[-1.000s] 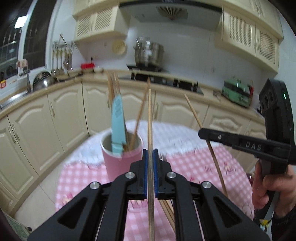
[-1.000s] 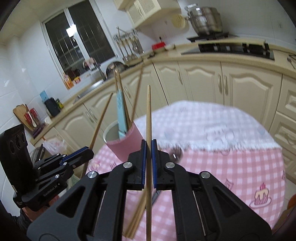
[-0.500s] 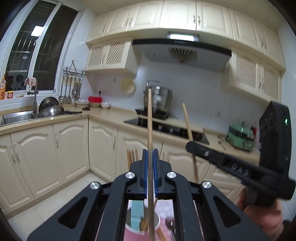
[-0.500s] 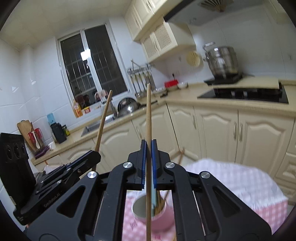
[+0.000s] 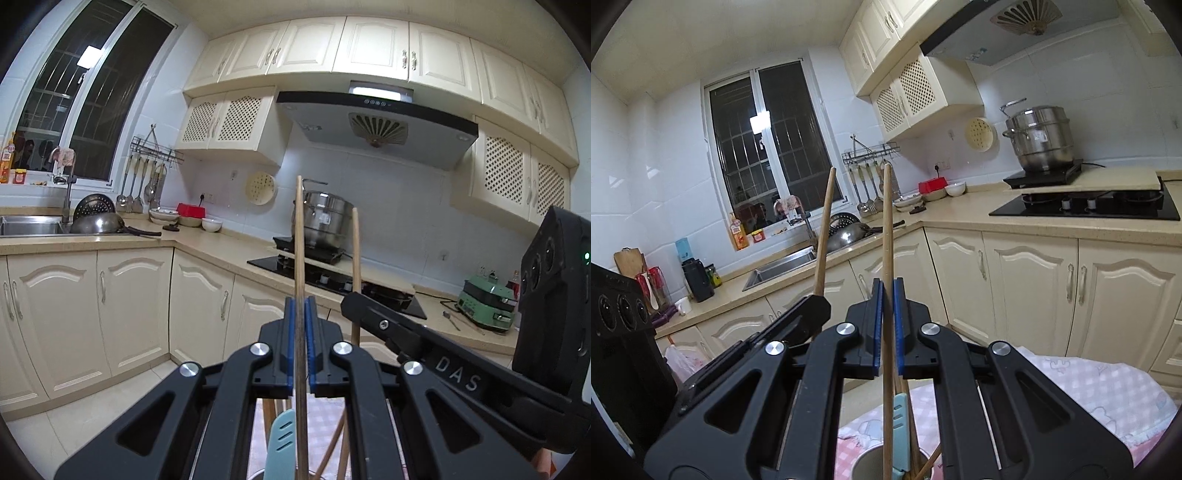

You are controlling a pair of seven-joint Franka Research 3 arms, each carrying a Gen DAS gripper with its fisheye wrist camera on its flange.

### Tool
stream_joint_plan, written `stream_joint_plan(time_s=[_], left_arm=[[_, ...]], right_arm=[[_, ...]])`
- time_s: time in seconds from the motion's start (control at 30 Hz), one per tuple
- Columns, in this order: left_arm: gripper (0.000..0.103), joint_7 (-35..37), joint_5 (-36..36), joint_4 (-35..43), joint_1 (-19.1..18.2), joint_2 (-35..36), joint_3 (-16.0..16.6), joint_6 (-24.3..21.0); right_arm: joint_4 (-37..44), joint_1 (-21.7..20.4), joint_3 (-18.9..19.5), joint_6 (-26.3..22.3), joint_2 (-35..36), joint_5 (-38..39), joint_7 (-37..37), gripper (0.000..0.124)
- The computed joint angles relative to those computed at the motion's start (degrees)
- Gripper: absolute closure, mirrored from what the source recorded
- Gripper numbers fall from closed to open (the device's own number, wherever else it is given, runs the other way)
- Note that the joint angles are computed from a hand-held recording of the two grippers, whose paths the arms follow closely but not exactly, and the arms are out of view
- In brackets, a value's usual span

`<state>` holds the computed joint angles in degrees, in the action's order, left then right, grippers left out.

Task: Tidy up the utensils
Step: 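Raise both chopsticks over the pink cup, drop them in, open tools, then withdraw both tools from the cup toward the fork and chopsticks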

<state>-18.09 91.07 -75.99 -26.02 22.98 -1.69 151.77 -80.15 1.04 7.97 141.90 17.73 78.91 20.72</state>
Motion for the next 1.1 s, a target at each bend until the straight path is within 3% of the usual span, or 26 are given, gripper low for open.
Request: stream_joint_plan(time_s=[0.47, 0.5, 0.57, 0.63, 0.77, 0.87, 0.93, 1.1], left_arm=[[0.095, -0.9, -1.1, -0.6, 0.6, 2.6, 0.9, 1.2], [0.09, 0.6, -2.1, -1.0, 0.6, 2.4, 0.7, 1.3], [0.051, 0.8, -1.9, -2.6, -0.1, 1.4, 0.9, -0.3], [0.036, -2.4, 1.0, -5.2, -0.7, -0.8, 0.9, -1.5], [0.015, -2.1, 1.8, -9.6, -0.4, -4.7, -1.3, -5.8], [0.006, -0.2, -0.3, -13.0, -0.2, -7.9, -3.7, -10.7], [0.005, 1.8, -2.3, -14.2, 0.2, -9.2, -5.1, -12.4], [0.005, 6.3, -6.6, -16.6, 0.0, -11.9, -8.0, -18.1]], right_arm=[[0.9, -0.2, 0.3, -1.1, 2.6, -6.6, 4.5, 0.117], [0.8, -0.2, 0.2, -1.3, 2.5, -7.4, 4.9, 0.117], [-0.1, -0.5, 0.2, -1.0, 1.7, -7.2, 5.1, 0.107], [-1.5, -1.2, 0.3, 0.4, 0.5, -4.8, 4.3, 0.039], [-2.8, -1.5, -0.8, -0.2, -1.1, -4.0, 3.6, 0.038], [-3.9, -1.7, -1.9, -1.1, -2.6, -5.0, 4.3, 0.033], [-5.2, -1.9, -2.5, -1.7, -3.9, -5.0, 4.2, 0.027], [-8.2, -1.6, -4.6, -3.3, -6.7, -9.0, 7.2, 0.027]])
